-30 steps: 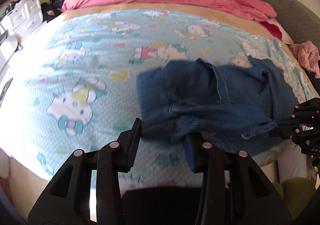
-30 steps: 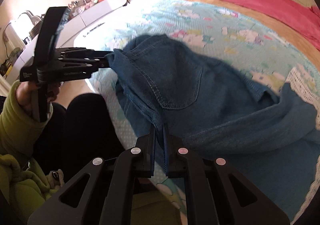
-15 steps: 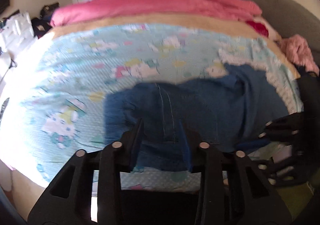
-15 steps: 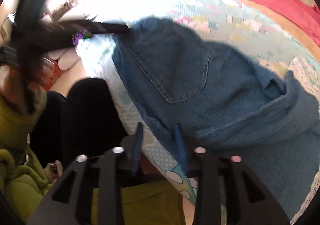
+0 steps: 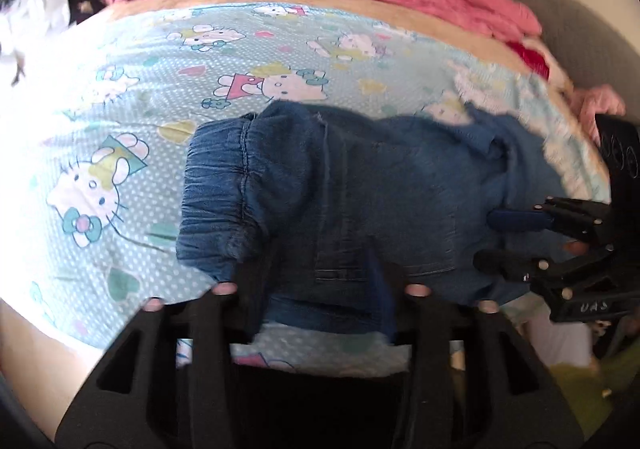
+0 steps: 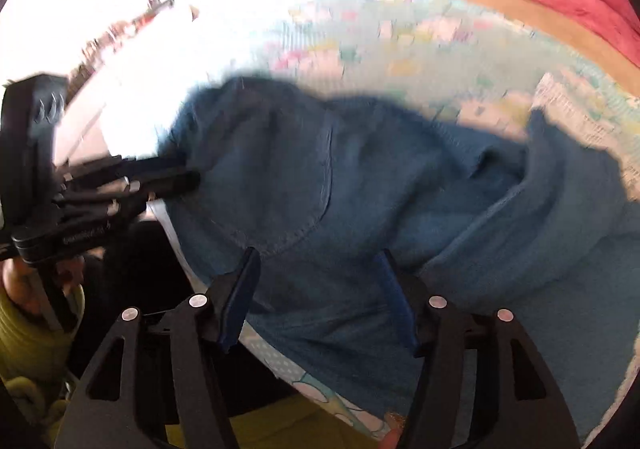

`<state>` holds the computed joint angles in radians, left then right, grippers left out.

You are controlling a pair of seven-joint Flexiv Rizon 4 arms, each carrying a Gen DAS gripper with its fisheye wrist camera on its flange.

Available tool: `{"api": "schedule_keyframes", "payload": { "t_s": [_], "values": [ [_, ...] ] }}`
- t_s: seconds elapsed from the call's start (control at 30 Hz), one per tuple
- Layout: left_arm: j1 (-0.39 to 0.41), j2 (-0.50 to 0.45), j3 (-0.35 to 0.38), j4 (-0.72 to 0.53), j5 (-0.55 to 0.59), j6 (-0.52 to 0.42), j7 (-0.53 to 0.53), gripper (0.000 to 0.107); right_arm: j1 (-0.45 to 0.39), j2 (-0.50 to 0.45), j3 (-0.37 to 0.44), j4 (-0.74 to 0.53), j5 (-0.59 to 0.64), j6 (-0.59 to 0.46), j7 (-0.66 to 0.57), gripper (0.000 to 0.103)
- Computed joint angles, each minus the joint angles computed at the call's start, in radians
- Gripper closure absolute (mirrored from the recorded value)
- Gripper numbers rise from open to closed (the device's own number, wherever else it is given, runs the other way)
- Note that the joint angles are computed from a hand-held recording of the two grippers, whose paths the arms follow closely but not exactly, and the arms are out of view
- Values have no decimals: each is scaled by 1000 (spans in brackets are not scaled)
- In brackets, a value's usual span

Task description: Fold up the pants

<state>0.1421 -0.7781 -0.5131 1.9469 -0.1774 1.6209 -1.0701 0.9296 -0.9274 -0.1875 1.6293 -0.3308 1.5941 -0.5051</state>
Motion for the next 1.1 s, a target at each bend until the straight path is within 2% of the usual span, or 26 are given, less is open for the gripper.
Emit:
{"api": "schedule_keyframes", "payload": {
  "t_s": [0.03,0.1,0.17,0.23,0.3,0.37,0.47,0.53,0.63,0.73,0.83,0.9,0.93,1.0,1.07,1.1],
  "values": [
    [-3,12,1,8,5,18,-1,59,52,17,-80,38,11,26,27,43],
    [-34,36,34,17,20,61,-14,51,127,35,-199,91,46,55,66,35],
    [-15,46,7,25,38,76,-22,45,200,45,-314,137,88,50,102,32],
    [-1,47,-20,24,54,73,-24,41,226,49,-383,161,108,22,126,32],
    [-11,44,-24,9,64,63,-22,36,218,45,-417,175,115,23,134,32],
    [-20,34,-39,-12,64,28,-11,36,181,39,-414,161,106,-3,131,32],
    [-31,9,-71,-42,51,-21,20,36,83,29,-345,90,63,-77,127,32],
    [-30,-21,-111,-60,36,-51,53,36,0,13,-277,29,29,-115,113,32],
    [-52,-55,-133,-97,1,-114,97,36,-105,-16,-169,-71,-10,-195,97,32],
    [-103,-85,-119,-140,-27,-151,145,36,-195,-70,-71,-202,-38,-314,76,32],
    [-165,-100,-74,-184,-62,-191,166,36,-241,-114,-22,-285,-62,-422,86,33],
    [-200,-107,-48,-204,-83,-205,177,37,-265,-134,-1,-310,-84,-443,89,53],
    [-213,-110,-38,-213,-93,-209,185,37,-266,-133,-12,-294,-97,-421,115,67],
    [-245,-117,-12,-231,-107,-210,193,36,-275,-116,-25,-231,-112,-305,166,90],
    [-263,-119,4,-239,-119,-213,200,36,-238,-81,-93,-142,-130,-210,230,94],
    [-271,-121,11,-243,-124,-214,202,36,-194,-57,-159,-76,-142,-148,271,94]
  ]
}}
